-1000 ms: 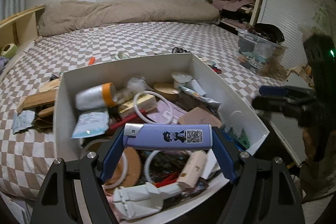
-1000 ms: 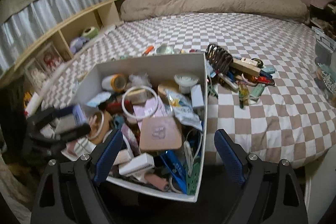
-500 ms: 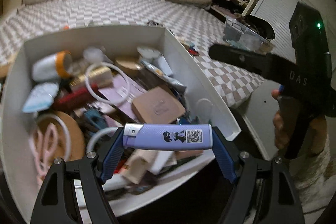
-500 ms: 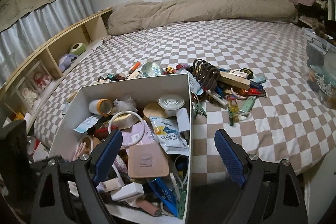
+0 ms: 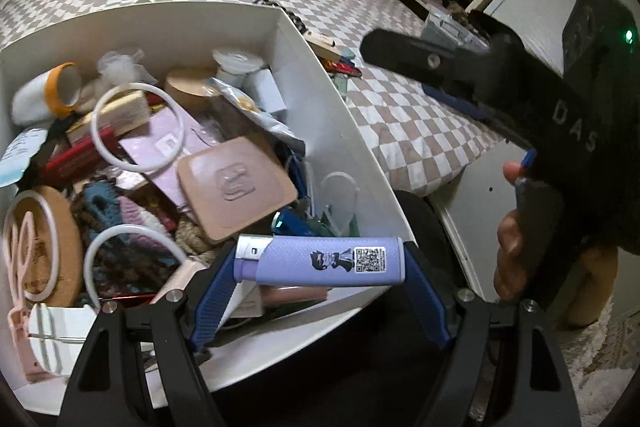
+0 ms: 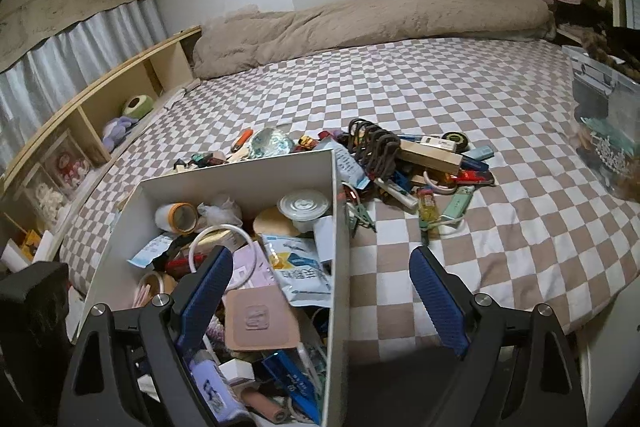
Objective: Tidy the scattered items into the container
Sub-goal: 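Lower the left tool into the white box and open it, releasing the purple lighter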
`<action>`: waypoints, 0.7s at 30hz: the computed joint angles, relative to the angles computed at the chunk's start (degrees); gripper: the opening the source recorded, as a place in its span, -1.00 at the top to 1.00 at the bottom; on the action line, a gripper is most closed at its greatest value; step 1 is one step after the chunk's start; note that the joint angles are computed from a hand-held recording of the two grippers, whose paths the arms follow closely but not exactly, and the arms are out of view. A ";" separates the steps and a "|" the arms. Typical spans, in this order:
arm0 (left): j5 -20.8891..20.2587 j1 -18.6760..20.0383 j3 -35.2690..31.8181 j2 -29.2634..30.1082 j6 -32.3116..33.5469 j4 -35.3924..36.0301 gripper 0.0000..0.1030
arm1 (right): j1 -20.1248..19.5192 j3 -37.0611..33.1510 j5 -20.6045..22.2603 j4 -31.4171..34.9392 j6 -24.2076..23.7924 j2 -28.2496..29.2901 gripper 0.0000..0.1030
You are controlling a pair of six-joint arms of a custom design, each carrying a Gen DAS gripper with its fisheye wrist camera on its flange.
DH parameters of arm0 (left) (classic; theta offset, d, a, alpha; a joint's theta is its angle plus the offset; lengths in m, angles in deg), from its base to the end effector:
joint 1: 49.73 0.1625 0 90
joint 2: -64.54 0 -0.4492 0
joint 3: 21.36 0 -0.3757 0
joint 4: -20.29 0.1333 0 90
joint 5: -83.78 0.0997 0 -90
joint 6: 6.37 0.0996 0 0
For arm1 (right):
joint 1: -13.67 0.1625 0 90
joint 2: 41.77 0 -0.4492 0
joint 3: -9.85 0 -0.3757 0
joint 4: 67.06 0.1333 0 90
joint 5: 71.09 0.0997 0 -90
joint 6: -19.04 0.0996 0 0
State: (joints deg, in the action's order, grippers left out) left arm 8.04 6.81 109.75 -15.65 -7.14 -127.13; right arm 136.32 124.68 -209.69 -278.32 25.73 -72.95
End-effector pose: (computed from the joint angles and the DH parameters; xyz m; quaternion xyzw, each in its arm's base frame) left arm -0.1017 -0.4402 0.2289 0.2720 0.9526 -0.0902 0.1019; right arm 0.3434 -0.4273 0.0303 0.0645 -0.8705 0.4078 0.2679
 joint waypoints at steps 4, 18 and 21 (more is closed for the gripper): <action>1.14 -1.07 0.31 1.45 -0.14 -0.59 -0.54 | -0.43 0.80 0.39 -1.30 -0.26 -0.32 -0.74; 5.56 -2.23 1.04 2.07 3.42 -1.06 -0.91 | -1.22 1.84 1.24 -2.26 0.11 -0.65 -0.74; 6.06 -1.80 1.04 1.86 3.35 -0.94 -0.91 | -1.15 1.75 1.22 -2.05 0.15 -0.60 -0.74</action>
